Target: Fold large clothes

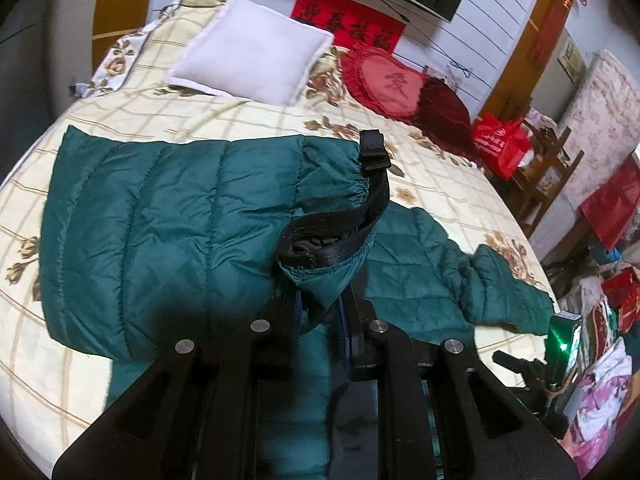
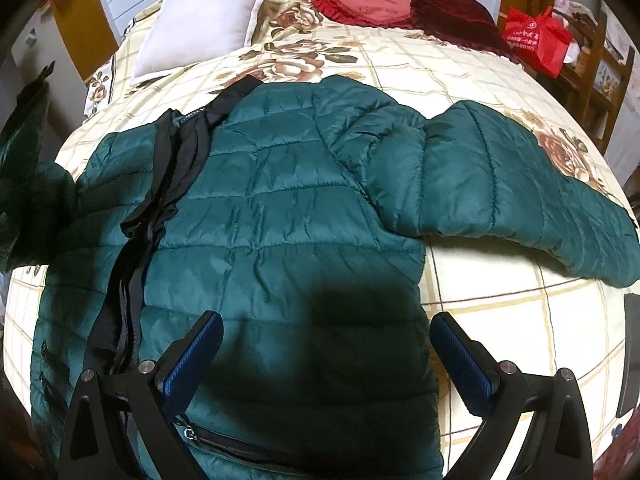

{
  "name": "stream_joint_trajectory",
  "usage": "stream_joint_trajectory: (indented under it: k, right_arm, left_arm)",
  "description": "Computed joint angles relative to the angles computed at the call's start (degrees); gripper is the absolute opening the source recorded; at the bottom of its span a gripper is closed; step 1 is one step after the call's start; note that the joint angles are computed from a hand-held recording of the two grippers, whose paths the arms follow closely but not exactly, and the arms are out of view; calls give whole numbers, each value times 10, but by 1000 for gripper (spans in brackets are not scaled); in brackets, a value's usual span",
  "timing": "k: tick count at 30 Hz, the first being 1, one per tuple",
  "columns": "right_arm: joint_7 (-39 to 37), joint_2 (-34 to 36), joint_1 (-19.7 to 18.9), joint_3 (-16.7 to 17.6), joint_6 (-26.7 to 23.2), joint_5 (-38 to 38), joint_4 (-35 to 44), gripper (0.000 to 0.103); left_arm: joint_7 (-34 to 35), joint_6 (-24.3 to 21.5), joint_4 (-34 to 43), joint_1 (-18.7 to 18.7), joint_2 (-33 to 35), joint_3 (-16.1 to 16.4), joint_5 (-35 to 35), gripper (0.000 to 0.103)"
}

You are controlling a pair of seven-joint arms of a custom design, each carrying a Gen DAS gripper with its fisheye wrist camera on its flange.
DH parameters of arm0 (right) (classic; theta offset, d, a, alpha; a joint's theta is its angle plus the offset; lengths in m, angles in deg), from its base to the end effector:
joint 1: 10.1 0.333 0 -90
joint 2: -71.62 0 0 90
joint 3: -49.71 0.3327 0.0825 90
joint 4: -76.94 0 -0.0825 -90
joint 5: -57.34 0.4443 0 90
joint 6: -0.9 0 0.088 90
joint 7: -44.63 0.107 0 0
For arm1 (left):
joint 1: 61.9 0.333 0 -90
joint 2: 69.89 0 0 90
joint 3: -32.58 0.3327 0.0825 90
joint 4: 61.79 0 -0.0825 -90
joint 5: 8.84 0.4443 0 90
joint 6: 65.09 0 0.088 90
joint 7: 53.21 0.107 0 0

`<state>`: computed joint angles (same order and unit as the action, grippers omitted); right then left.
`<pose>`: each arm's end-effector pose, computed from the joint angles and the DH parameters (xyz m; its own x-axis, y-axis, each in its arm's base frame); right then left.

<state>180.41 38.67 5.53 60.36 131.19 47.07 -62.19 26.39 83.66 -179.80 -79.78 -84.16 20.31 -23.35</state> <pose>0.4146 0.2087 0.5468 -0.2374 -0.9678 -0.0832 -0.8544 0.2488 -0.4562 0.5054 -0.3017 0.6330 -0.3003 -0.9011 0.3129 -0.7666 0.0328 -0.6412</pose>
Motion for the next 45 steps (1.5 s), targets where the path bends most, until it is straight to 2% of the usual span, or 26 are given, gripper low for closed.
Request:
stream_joint_trajectory:
  k: [12,28,30,35,36,38,40,42,45]
  right_arm:
    - [2,-23,-2,-8,7,12,-23,103]
    - [-15,-51,4,-28,28,69,-63,103]
    - [-16,-52,2,-26,23,70,-63,103]
    - [-18,-59,1,-23,18,73,-64,103]
    - [-19,-59,2,-22,17,73,-63,103]
    - [-21,-58,3,-21,17,74,-60,103]
    - [-23,-56,5,-21,19,76,-56,103]
    - [-24,-54,6,-21,21,79,-53,103]
    - [-23,-52,8,-21,33,84,-50,103]
  left_arm:
    - [20,-18,62,-29,68,-23,-29,15]
    - [29,-39,94,-36,143,-43,-59,15]
    - [33,-49,98,-34,149,-43,-77,15]
    - [96,-81,98,-23,144,-39,-183,15]
    - [120,-90,96,-20,139,-36,-214,18]
    - [175,-107,86,-14,122,-28,-297,34]
    - [216,-109,69,-11,97,-18,-362,61]
    - [226,-101,57,-11,79,-11,-378,64]
    - [225,-120,39,-4,45,6,-368,64]
